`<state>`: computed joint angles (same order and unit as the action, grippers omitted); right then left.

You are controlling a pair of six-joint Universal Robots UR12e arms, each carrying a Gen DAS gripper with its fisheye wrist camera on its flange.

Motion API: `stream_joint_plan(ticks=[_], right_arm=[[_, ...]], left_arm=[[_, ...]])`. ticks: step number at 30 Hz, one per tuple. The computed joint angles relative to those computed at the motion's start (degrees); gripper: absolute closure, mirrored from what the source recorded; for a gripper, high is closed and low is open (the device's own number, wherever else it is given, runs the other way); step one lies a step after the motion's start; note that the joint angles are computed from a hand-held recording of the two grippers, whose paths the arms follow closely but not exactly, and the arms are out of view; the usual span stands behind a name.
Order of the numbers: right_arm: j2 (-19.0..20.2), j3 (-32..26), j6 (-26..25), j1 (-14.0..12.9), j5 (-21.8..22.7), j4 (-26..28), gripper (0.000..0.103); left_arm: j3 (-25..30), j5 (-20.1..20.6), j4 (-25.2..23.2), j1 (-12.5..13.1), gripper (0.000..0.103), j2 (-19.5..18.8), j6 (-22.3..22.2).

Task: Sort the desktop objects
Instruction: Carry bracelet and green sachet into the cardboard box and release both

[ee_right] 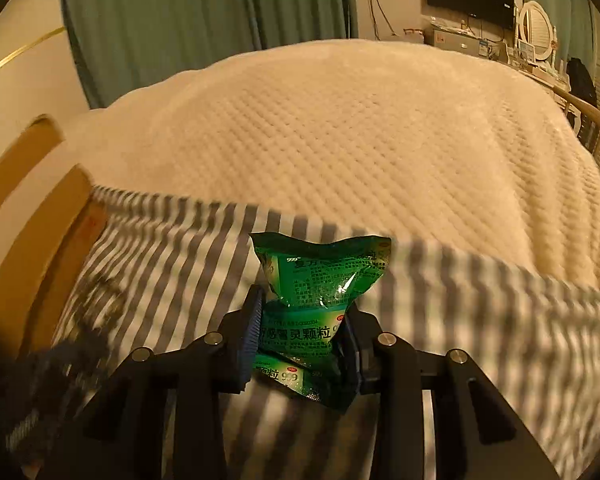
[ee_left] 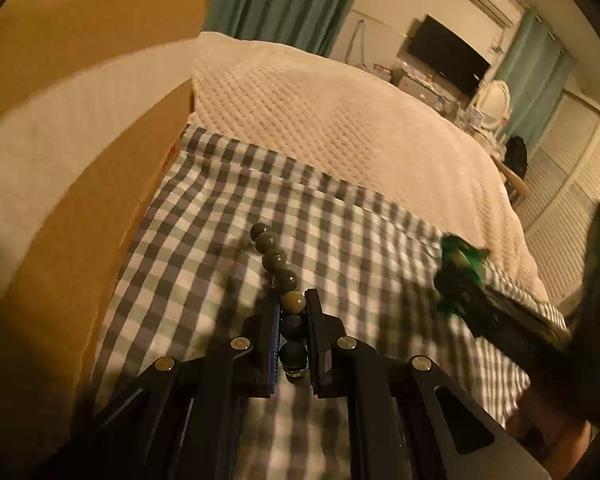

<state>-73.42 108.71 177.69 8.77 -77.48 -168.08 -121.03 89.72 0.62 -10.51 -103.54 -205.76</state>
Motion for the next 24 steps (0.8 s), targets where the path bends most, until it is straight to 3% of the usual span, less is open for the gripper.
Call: stream_joint_plan(ticks=[6,11,14,18,21,24], right_arm=[[-9.03,7.16,2.42,-2.91,7.96,4.01,0.068],[-13.48,6.79,0.88,-0.90,10.28,6.07,0.068],[-14.78,4.63,-0.89,1.91,12.33,6.35,0.067],[-13.81,0.61,-0.51,5.92,16.27,7.90,0.067],[-10.74,-3.12,0.89,9.24,16.37,9.57,0.067],[-7.33,-6.57,2.94,12.01,14.63,11.90,0.067]], left_arm=[[-1.50,-2.72,0.36,-0.86,0.092,5.26,1.39],[-2.53,-3.74,2.45,0.70,0.092,11.37,1.01],[-3.78,-2.33,1.89,4.07,0.092,16.01,0.45],[-5.64,-0.87,-3.73,10.65,0.092,20.80,1.67],[-7.34,-5.81,-8.37,16.28,0.092,21.87,3.10],[-9.08,-7.81,-9.59,18.93,0.092,21.04,5.28]])
